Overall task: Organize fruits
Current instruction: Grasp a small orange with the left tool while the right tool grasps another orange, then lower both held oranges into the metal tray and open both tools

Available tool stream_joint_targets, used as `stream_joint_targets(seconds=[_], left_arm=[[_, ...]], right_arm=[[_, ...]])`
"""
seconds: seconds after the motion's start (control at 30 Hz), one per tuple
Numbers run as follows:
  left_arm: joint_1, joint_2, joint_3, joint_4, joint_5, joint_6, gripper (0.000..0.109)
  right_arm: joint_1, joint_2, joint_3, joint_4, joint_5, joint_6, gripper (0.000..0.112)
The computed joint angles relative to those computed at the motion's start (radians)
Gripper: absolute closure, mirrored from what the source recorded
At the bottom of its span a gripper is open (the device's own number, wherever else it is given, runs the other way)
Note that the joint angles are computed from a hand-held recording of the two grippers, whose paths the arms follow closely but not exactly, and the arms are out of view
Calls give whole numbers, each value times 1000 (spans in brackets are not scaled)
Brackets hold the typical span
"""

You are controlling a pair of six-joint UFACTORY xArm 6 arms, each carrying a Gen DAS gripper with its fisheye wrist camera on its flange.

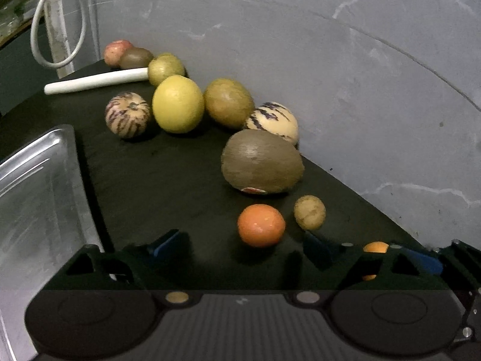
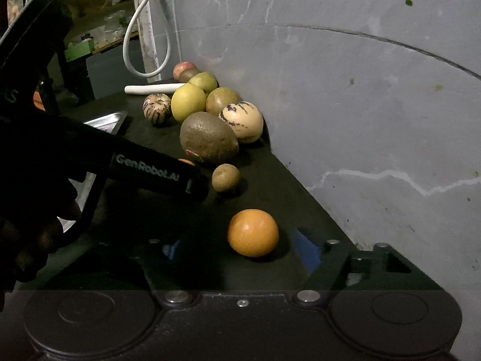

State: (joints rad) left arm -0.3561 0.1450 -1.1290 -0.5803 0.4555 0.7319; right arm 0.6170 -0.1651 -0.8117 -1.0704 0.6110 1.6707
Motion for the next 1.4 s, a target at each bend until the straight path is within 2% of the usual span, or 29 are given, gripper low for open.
stream_joint_targets(seconds=[0.2, 0.47, 0.6, 0.87, 1.1, 1.27, 1.4], left_arm=[[-19, 6, 3, -20, -31, 38, 29], [-33, -1, 17, -39, -57, 69, 53], [-32, 4, 8, -55, -49, 98, 72], [31, -9, -22, -114, 54, 86, 73], [142, -19, -59, -154, 65, 72, 73], [238, 54, -176, -117, 61, 10, 73], [310, 147, -299, -71, 54, -45, 72]], right_arm=[[2, -7, 8, -15, 6, -3, 51], [31, -7, 2, -15, 58, -7, 68], [33, 3, -9, -20, 71, 10, 75], [27, 65, -90, -33, 52, -13, 75], [8, 230, -288, -65, -62, -87, 75], [-9, 391, -492, -35, -146, -217, 75], [-21, 547, -690, 71, -193, -394, 75]])
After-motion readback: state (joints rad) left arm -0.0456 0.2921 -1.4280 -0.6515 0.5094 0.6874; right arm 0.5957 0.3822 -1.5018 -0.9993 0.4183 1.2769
